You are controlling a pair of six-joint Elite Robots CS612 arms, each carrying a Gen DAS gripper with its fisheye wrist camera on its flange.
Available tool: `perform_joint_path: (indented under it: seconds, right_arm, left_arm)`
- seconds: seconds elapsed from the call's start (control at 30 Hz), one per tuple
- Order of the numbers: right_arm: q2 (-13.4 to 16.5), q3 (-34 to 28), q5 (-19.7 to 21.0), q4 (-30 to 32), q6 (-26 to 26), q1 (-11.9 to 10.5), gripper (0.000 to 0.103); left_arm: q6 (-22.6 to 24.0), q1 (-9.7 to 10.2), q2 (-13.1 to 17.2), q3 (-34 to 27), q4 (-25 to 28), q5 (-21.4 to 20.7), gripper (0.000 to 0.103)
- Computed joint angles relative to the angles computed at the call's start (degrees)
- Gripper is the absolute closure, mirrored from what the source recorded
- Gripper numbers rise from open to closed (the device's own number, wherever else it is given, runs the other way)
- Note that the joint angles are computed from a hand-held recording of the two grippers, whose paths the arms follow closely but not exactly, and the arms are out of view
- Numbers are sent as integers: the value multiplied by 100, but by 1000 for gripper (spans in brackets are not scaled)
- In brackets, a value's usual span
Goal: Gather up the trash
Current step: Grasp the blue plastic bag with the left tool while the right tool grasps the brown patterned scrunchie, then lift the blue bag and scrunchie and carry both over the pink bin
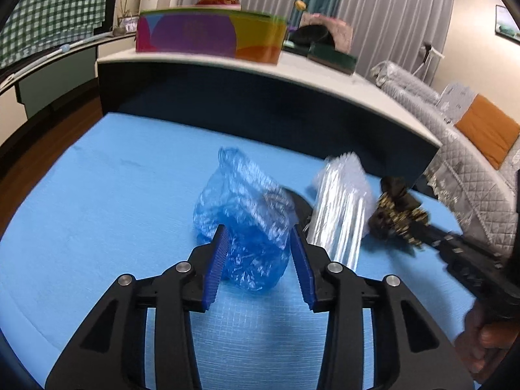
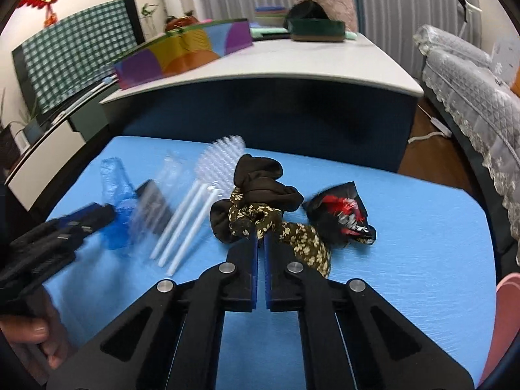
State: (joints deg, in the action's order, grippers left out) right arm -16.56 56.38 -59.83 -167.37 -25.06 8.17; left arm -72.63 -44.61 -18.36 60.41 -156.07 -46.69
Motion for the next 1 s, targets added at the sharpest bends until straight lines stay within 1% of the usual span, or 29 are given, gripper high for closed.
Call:
perform_joint_path:
  seconds: [0.03, 0.07, 0.1, 0.3, 0.43, 0.67, 0.87, 1.0]
  right_arm:
    - [-32, 58, 24, -61, -34, -4, 100]
    - [-61, 111, 46, -115, -55, -13, 100]
    - [-94, 163, 60, -166, -52, -27, 100]
    - [-287, 445, 92, -399, 37, -124, 100]
    - [-466, 741, 137, -754, 160, -219, 100]
    - [-775, 1296, 168, -1370, 272, -395, 100]
    - [-950, 1620, 134, -1767, 406, -539, 100]
    - [-1026, 1774, 95, -1978, 488, -634, 100]
  left_arm:
    - [-41, 5, 3, 1, 25, -36, 76]
    - [-72, 7, 1, 11, 21, -64, 95]
    - [-81, 1, -6, 23, 15, -49, 101]
    - [222, -113, -57, -53, 113, 444, 103]
    - [416, -182, -89, -34, -95, 594, 103]
    - [970, -301, -72, -103, -440, 680, 103]
    - [1598, -404, 51, -357, -714, 642, 103]
    - [1887, -450, 132, -533, -820, 605, 103]
